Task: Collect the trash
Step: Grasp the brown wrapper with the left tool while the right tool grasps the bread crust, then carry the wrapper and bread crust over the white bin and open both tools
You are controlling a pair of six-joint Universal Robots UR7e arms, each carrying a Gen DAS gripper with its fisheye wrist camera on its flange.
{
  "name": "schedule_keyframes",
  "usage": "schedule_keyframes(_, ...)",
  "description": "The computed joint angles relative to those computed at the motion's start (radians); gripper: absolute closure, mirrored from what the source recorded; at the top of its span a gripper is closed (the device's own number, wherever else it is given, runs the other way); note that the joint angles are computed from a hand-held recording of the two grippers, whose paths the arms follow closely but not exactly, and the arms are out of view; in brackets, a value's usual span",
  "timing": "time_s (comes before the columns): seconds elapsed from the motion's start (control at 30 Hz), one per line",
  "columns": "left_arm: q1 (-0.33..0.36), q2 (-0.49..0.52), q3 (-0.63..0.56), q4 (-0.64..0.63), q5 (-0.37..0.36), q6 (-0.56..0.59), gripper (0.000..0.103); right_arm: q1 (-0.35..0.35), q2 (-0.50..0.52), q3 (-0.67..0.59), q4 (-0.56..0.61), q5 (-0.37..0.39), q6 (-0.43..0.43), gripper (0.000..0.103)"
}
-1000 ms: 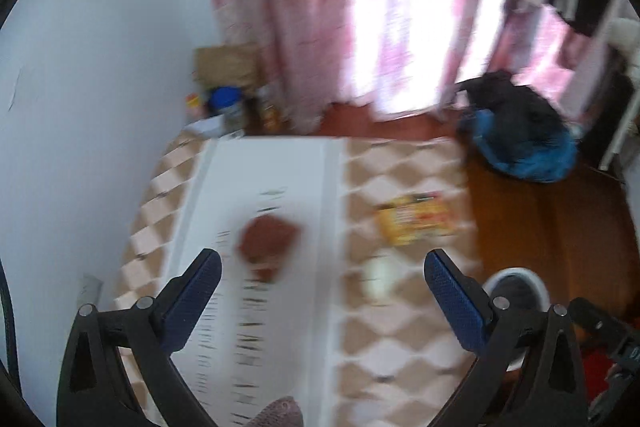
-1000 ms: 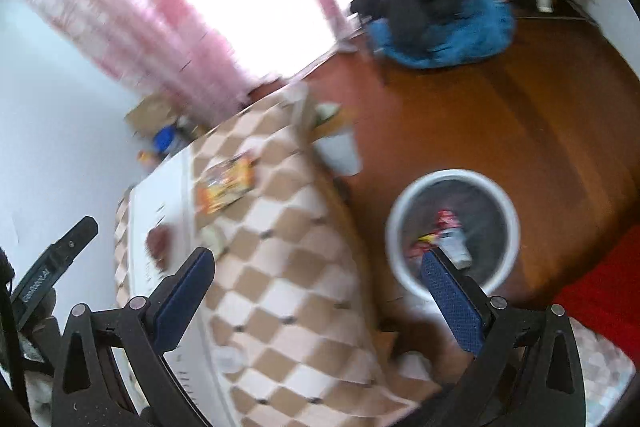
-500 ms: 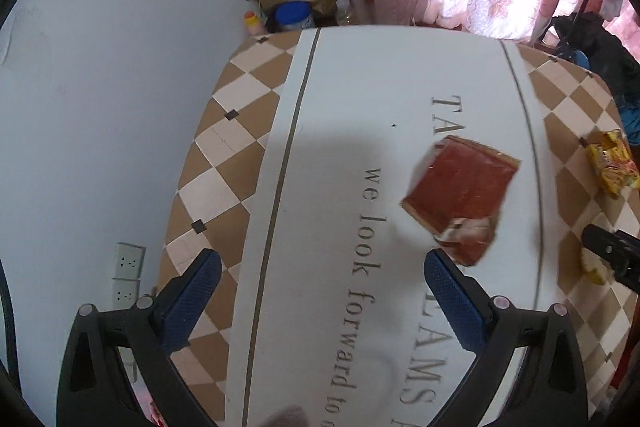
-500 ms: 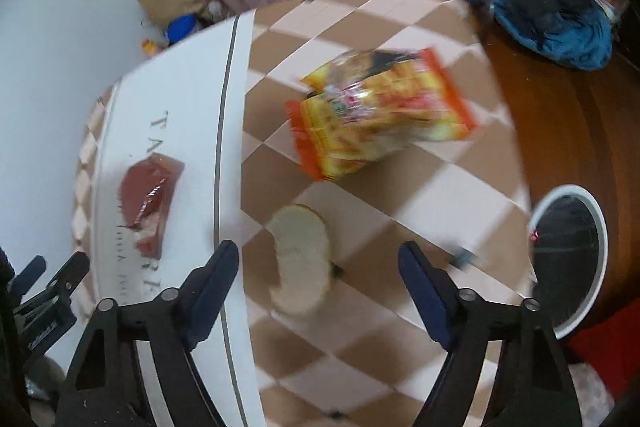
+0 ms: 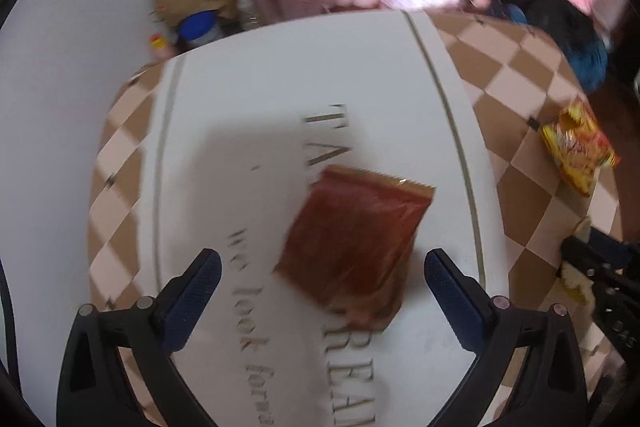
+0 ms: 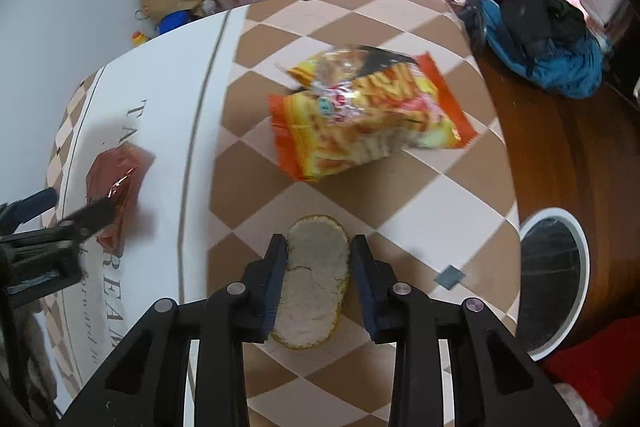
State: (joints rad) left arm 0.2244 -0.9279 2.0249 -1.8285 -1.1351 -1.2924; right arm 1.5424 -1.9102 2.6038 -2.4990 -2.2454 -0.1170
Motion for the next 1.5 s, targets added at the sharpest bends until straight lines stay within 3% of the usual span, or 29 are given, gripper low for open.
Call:
schedule_keyframes(0.2, 0.027, 0.044, -0.030, -0.011, -0.006, 0.053, 0.003, -0.003, -0.016, -0.016, 0.037, 0.000, 0.014, 0.068)
schedule_keyframes(0.3, 0.025, 0.026, -0.009, -0.052, -0.010, 0.048, 0.015, 0.001, -0.014, -0.019, 0.044, 0.000, 0.028, 0.068)
schedule_keyframes(0.43, 0.020, 0.016, 0.007, -0.108, -0.020, 0.043, 0.046, 0.007, -0.004, -0.022, 0.046, -0.004, 0.049, 0.066)
schedule_keyframes(0.53, 0.014, 0.018, 0.000, -0.086, -0.012, 0.023, 0.058, 0.020, 0.009, -0.020, 0.037, -0.020, 0.055, 0.066)
schedule_keyframes(0.9, -0.060, -0.041, 0.026, 0.020, 0.005, -0.165, 0.060, 0.040, -0.036, -0.004, 0.063, -0.011, 0.081, 0.069)
schedule_keyframes(1.23, -0.210, -0.101, -0.006, 0.185, 0.012, -0.383, 0.060, 0.116, -0.240, -0.004, 0.235, 0.057, 0.163, 0.069)
schedule_keyframes(1.5, -0.312, -0.081, -0.134, 0.318, 0.046, -0.440, 0.060, 0.202, -0.438, -0.077, 0.449, 0.095, 0.237, 0.069)
